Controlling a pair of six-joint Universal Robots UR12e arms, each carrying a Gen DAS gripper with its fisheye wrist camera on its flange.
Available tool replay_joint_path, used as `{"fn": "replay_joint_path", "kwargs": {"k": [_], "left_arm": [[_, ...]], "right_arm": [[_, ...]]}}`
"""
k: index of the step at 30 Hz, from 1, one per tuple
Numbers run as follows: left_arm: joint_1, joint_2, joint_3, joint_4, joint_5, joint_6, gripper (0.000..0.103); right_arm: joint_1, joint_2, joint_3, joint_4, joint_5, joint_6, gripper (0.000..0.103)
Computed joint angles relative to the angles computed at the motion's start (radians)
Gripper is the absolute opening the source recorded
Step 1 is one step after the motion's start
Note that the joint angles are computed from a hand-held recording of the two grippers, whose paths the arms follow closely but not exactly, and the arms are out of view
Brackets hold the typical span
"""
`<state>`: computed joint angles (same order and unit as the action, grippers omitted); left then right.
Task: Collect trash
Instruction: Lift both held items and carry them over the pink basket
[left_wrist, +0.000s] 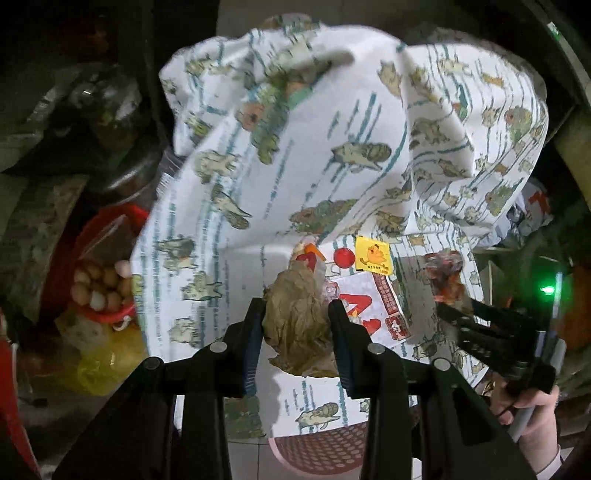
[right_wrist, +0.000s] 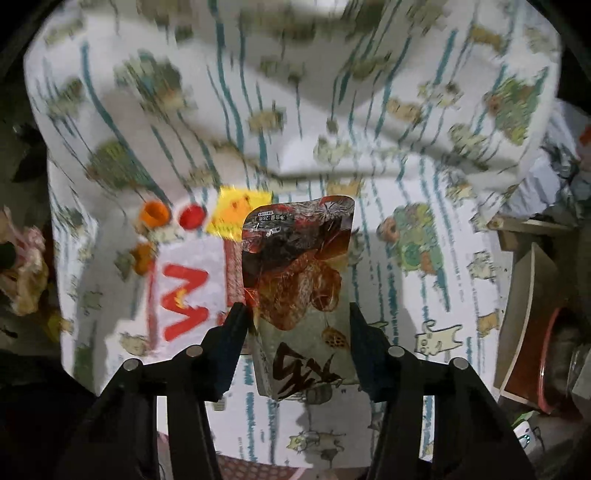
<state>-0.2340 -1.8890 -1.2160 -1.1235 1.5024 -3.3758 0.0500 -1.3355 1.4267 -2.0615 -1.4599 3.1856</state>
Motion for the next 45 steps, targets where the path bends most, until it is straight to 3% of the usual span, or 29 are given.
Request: {"fn": "replay_joint_path", "kwargs": {"k": [2,5,8,11,12,15,17,22,27,31,33,35,38,45], "left_arm": [[-0.003,0.028,-0.021,0.048,0.029,0.002,0.034],[-0.016,0.072,-0.046,0.126,0.093,0.021,0.034],[-0.023,0.104,-0.055,0.169,0.101,0.010,0.034],[-0.044,0.137,-0.072,0.200,0.136,0.036,0.034],[-0.049,0.148,-0.081,0.198,0.136,0.039,0.034],[-0.040,0.174,-0.091,0.119,0.043,0.031,0.034],[-0.045,0.190,-0.119,0.113,0.043,0.020,0.034],[-0.038,0.217,-0.184,0.061,-0.023,-0.025,0.034],[-0.054,0.220,-0.225,0.028,0.027,-0.014,0.034],[-0.039,0.206,-0.238,-0.036,-0.007,-0.008,0.034],[-0.045,0.198,-0.238,-0.071,0.027,-0.011,0.034],[-0.044,0.193,-0.241,-0.102,0.008,0.016,0.034],[-0.037,0.186,-0.247,-0.134,-0.026,0.014,0.034],[-0.025,0.173,-0.256,-0.176,0.006,-0.017,0.034]], "right_arm": [[0.001,-0.029,0.017,-0.037,0.014,0.022,0.055],[-0.010,-0.094,0.048,-0.128,0.120,0.004,0.055],[-0.002,-0.158,0.091,-0.250,0.162,-0.004,0.056],[0.000,-0.208,0.121,-0.311,0.213,0.027,0.056],[0.004,-0.222,0.130,-0.325,0.216,0.033,0.056],[0.025,-0.261,0.162,-0.374,0.165,0.029,0.058],[0.035,-0.280,0.184,-0.398,0.135,0.031,0.058],[0.033,-0.305,0.221,-0.366,0.148,0.045,0.058],[0.048,-0.320,0.254,-0.339,0.114,0.008,0.058],[0.061,-0.316,0.263,-0.298,0.082,-0.002,0.058],[0.067,-0.311,0.266,-0.278,0.069,-0.011,0.058],[0.069,-0.303,0.263,-0.255,0.060,-0.016,0.058],[0.064,-0.285,0.251,-0.183,0.088,-0.027,0.058],[0.080,-0.224,0.227,0.029,0.072,-0.034,0.058]]}}
